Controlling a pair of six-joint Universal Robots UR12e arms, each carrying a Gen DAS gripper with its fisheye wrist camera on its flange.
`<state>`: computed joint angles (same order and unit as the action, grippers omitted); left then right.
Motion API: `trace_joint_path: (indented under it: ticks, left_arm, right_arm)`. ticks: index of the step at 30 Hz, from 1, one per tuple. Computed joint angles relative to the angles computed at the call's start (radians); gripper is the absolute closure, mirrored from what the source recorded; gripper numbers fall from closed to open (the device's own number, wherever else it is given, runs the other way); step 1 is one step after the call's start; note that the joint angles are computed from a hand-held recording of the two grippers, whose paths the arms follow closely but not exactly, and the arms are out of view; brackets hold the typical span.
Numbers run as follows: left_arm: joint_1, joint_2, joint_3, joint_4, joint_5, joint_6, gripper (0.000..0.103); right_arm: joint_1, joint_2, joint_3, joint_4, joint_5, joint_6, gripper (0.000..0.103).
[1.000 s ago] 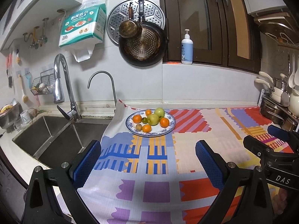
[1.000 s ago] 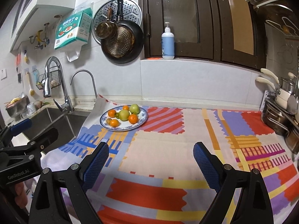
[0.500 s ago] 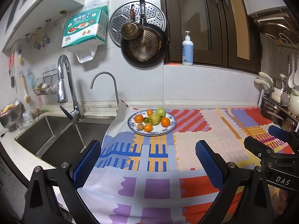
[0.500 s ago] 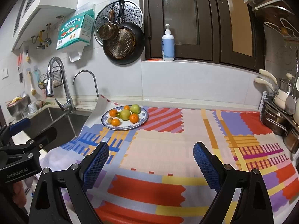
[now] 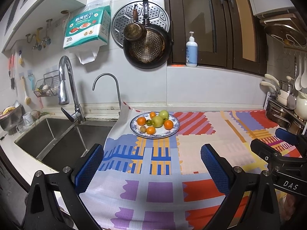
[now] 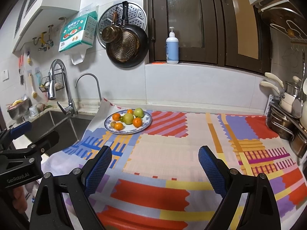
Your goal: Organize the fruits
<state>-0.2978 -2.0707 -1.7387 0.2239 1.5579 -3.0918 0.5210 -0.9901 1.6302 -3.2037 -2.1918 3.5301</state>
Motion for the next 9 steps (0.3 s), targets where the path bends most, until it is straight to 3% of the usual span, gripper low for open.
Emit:
trace_joint_path:
  ticks: [9]
  left_arm:
    - [0.002,0.001,0.000,-0.004,-0.005,-0.002,0.000]
  right_arm:
    - [0.000,-0.001,0.002,0.001,0.003,0.001,0.011]
